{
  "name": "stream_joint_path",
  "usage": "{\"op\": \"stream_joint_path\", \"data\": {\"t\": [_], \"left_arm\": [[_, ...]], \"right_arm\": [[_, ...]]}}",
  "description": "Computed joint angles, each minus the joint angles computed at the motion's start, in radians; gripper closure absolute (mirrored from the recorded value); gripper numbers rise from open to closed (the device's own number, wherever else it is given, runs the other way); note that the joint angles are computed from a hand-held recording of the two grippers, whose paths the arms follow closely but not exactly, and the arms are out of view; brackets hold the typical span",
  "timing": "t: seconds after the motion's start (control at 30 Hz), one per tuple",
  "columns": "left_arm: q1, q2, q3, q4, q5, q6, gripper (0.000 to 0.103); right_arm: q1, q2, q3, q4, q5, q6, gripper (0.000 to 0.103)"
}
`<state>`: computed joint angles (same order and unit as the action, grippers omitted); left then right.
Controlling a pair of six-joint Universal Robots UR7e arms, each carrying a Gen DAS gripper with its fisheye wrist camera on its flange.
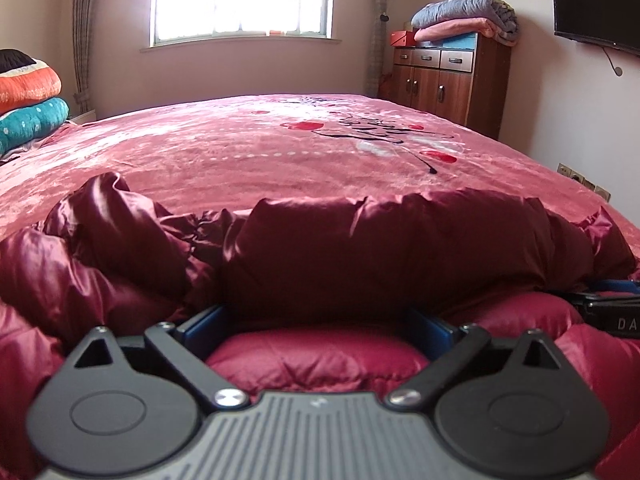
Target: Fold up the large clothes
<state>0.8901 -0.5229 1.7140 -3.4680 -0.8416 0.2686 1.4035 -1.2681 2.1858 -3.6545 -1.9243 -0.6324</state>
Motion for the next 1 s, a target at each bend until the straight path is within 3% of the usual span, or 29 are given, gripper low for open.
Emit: {"op": "stream_joint_path", "data": {"t": [0.47,0.73,0.87,1.0], "left_arm": [[-0.008,0.011,-0.013,0.003,0.031,0.019,0.005],[-0.025,-0.020,0.009,0.030,0.054,0.009,0.005],[-0.038,-0.050,0.036,0.020,0.063,0.021,0.006],[-0.052,-0.078,0.054,-0.021,0.096,0.049,0.005]], "right_arm": [[0.007,-0.008,-0.008,0.022,-0.011,-0.013,0.000],[0.059,-0.023,-0.002,0.002,-0.062,-0.030,0.000],[0.098,-0.036,0.020,-0.064,-0.005,-0.061,0.000],[0.134,-0.053,0.030,-0.016,0.054,-0.037,0.000]]}}
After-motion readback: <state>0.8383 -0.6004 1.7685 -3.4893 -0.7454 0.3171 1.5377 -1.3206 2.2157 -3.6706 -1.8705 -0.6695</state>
